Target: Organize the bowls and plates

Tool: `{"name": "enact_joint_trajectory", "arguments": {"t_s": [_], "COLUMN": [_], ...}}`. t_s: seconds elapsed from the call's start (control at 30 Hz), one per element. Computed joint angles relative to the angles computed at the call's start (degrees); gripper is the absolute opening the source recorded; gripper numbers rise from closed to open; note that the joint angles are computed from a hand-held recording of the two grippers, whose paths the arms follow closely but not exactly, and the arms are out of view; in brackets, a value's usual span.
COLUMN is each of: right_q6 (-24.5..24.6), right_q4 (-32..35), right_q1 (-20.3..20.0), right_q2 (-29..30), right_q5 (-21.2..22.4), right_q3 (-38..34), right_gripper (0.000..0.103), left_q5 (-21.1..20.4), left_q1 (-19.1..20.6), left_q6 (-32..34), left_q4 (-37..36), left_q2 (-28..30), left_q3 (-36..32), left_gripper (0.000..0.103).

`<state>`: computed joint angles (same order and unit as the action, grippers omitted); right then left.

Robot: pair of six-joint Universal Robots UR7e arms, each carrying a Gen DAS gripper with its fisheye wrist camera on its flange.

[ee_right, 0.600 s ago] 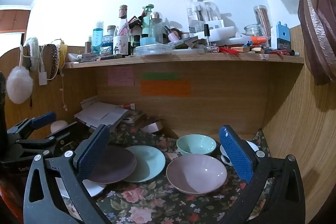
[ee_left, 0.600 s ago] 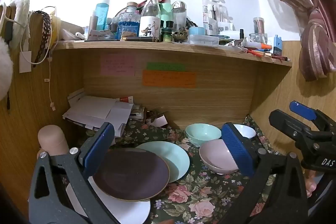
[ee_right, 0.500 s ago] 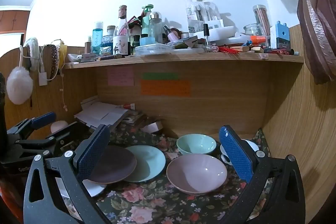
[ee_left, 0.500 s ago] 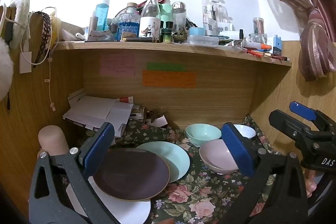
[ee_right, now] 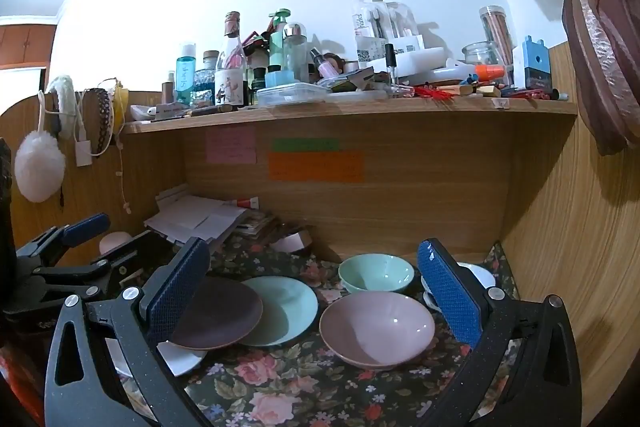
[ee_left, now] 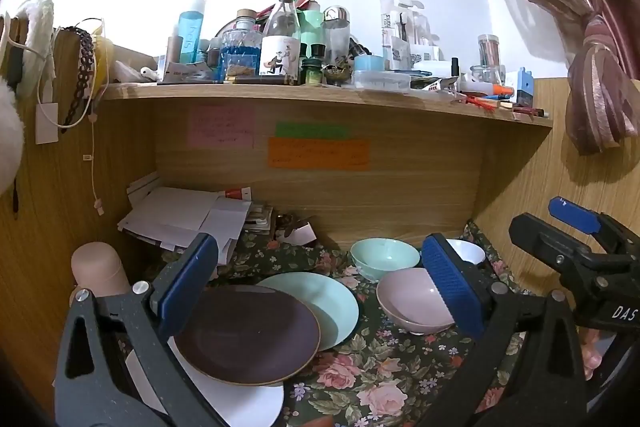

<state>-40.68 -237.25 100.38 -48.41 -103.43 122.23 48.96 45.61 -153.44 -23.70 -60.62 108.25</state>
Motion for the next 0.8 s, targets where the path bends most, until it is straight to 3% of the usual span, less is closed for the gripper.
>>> {"name": "enact_joint_trajectory", "arguments": {"t_s": [0.8], "right_q6": [1.5], "right_q4": [0.2], "right_q1": [-0.17], "right_q2": [-0.51], "right_q5": [0.4], "right_q3": [0.52], "right_gripper": [0.103], "left_q5": [0.28], "left_q1": [0.11], "left_q6": [1.69], "left_q4": [-1.98], "left_q2": [0.64], "left_q3": [0.12], "left_gripper": [0.103]}}
